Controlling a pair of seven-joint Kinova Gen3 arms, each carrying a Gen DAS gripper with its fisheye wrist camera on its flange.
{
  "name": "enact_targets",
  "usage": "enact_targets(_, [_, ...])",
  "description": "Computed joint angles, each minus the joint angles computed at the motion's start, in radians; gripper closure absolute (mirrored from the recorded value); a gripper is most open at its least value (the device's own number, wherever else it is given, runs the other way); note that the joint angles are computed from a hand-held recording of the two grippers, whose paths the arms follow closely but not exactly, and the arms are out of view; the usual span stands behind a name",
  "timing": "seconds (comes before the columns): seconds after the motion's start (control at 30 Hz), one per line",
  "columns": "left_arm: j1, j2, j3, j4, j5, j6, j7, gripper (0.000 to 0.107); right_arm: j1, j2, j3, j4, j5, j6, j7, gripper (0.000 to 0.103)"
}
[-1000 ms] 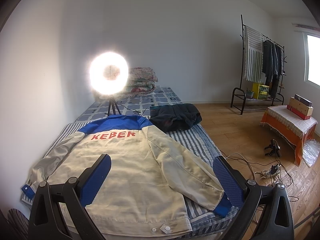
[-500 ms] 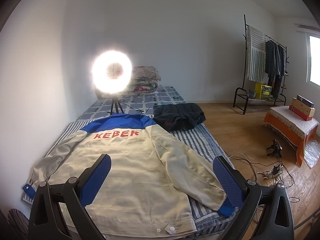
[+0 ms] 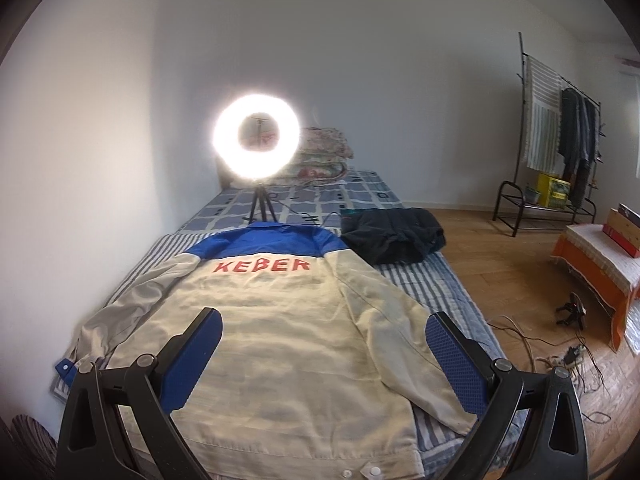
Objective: Fold large clothes
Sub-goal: 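Move left gripper to the blue sleeve cuff while right gripper approaches the jacket side edge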
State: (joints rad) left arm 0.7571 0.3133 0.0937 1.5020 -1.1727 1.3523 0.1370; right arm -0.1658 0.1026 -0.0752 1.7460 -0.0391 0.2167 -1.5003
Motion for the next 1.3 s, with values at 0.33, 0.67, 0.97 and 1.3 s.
enact_targets(0.33, [-0.043, -0.066, 0.018, 0.19, 0.003, -0.046, 0.168, 0.004, 0.257, 0.093, -0.328, -0.081, -0.226, 0.033, 0.273, 0.0])
enact_targets(0.67, [-0.091, -0.099, 0.062, 0.319, 0.028, -0.114, 0.255, 0.004, 0.176, 0.232, -0.397, -0.223, -0.256, 0.092, 0.345, 0.003])
enact_targets(0.97, [-0.137, -0.104, 0.065, 0.39, 0.031, -0.178, 0.301, 0.004, -0.017, 0.443, -0.327, -0.557, -0.222, 0.418, 0.273, 0.026])
enact_targets(1.3, [-0.177, -0.117, 0.052, 0.486, -0.01, -0.301, 0.374, 0.004, -0.306, 0.711, -0.022, -1.02, -0.416, 0.803, 0.234, 0.03])
